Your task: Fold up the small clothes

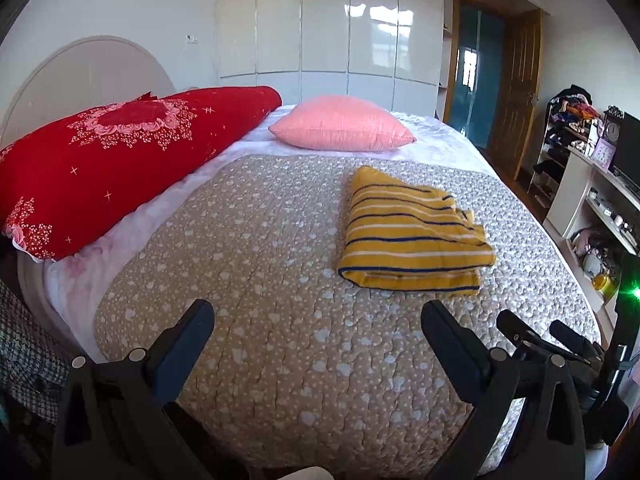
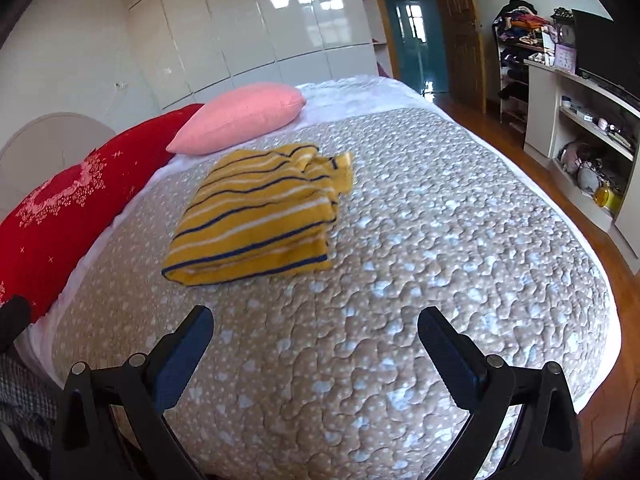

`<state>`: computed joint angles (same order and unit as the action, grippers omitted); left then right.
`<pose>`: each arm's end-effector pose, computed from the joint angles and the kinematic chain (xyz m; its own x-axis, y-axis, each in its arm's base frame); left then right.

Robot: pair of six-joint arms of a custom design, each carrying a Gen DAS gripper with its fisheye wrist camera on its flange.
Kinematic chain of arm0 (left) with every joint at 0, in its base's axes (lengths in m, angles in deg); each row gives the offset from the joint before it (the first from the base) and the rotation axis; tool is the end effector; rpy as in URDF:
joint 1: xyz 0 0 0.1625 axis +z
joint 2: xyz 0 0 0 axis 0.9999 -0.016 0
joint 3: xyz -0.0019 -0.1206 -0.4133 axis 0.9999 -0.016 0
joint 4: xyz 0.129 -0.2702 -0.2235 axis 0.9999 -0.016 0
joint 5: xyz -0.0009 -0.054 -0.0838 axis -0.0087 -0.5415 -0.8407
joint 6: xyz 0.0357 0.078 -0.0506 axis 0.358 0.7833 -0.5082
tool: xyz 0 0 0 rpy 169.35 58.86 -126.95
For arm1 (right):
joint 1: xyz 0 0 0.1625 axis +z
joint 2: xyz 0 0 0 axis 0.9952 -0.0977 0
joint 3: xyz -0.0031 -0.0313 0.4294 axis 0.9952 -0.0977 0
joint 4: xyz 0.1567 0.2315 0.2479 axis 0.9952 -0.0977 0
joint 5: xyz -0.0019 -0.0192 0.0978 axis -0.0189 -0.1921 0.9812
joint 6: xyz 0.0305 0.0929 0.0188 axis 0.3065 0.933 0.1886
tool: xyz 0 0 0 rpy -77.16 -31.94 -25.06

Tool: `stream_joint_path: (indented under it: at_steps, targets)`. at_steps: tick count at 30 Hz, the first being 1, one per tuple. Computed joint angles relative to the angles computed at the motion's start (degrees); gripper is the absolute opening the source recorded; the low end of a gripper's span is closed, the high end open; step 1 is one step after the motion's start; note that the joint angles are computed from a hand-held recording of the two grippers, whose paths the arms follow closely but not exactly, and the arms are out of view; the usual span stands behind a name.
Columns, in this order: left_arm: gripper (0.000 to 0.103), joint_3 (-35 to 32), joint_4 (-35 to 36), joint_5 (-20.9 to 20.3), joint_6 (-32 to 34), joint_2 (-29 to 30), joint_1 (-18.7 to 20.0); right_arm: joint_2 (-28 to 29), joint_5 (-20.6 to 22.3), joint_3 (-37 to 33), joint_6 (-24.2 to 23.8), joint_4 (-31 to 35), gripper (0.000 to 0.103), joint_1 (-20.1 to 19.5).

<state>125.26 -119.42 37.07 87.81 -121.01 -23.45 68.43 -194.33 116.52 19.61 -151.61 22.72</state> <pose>-0.0668 -0.6738 0.2920 -0.6904 -0.2695 -0.6714 0.4360 0.5856 -0.6834 0.3106 -0.7076 0.0317 -0.8596 -0.1359 0.4926 -0.4504 0.6570 -0.6046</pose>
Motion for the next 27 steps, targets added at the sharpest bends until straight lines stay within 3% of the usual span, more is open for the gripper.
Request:
stream_joint_path:
  at_steps: [20,27]
  targets:
    - [0.103,-0.7,15.7,-1.6,-9.2,-0.1,2.1,1.1,-1.9,-1.2,-0.7,1.8,0.103,0.0]
    - [0.103,-0.7,17.3,-2.0,-10.2,0.0,2.3,1.5,-2.4,-1.7,-0.8,2.8,0.103,-0.1]
